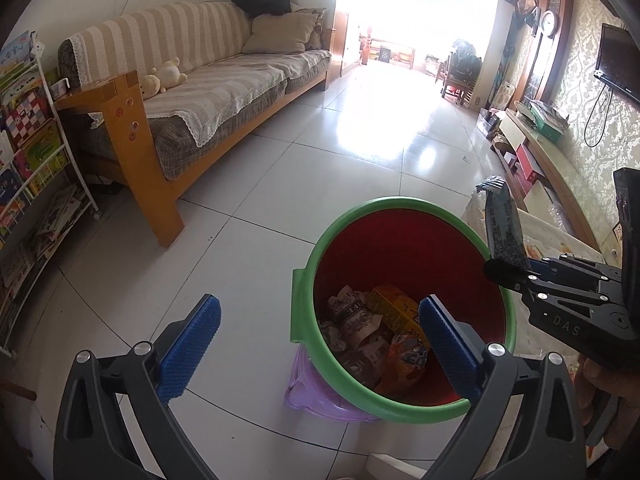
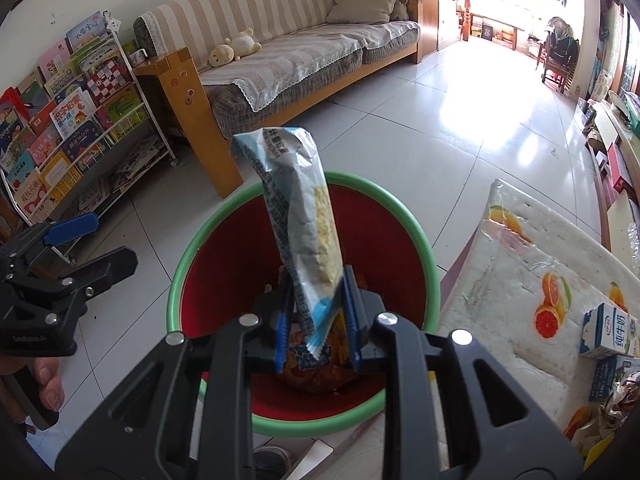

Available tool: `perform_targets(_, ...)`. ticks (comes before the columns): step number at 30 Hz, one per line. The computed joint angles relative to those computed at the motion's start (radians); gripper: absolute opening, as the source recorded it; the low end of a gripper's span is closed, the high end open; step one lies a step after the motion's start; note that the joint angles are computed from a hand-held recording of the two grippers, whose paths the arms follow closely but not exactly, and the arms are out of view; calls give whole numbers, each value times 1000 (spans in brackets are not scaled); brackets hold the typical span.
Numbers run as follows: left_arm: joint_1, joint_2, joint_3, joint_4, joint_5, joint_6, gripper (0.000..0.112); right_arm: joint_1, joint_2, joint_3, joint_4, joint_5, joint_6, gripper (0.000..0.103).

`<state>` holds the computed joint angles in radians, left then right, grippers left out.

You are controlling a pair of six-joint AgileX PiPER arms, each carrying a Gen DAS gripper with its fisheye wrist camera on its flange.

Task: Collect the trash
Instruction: 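Open the left tool over the bin while the right tool drops the blue wrapper in, then move both tools back over the table toward the remaining trash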

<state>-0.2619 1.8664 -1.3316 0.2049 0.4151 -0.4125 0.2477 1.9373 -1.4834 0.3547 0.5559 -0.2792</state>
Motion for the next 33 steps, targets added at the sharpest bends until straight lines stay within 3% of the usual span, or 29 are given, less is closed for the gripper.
perform_targets(5,10,-14,30,0,-13,-2,95,16,27,-32,-52,10,44,25)
perform_targets(7,8,-19,36,3,-13,-10,95,24,39,-50,-79,25,69,47)
perform_targets(8,8,-23,40,3,-13,-9,95,30,37,-46,-113,9,103,71)
perform_targets(10,8,-24,44,12,-20,-13,95,45,19,-24,-196,-26,190,95)
perform_targets(17,-28,-49,58,64,-14,-77,95,44,-65,48,-246,-57,214,98)
perform_targets(23,-106,-76,49,117,17,-157,95,-16,-213,199,-213,-83,165,98)
perform_targets(30,-261,-52,-17,94,62,-161,95,-189,-462,462,-127,-122,26,98)
perform_targets(33,-337,-20,-77,61,80,-160,95,-310,-540,534,-33,-93,-97,98)
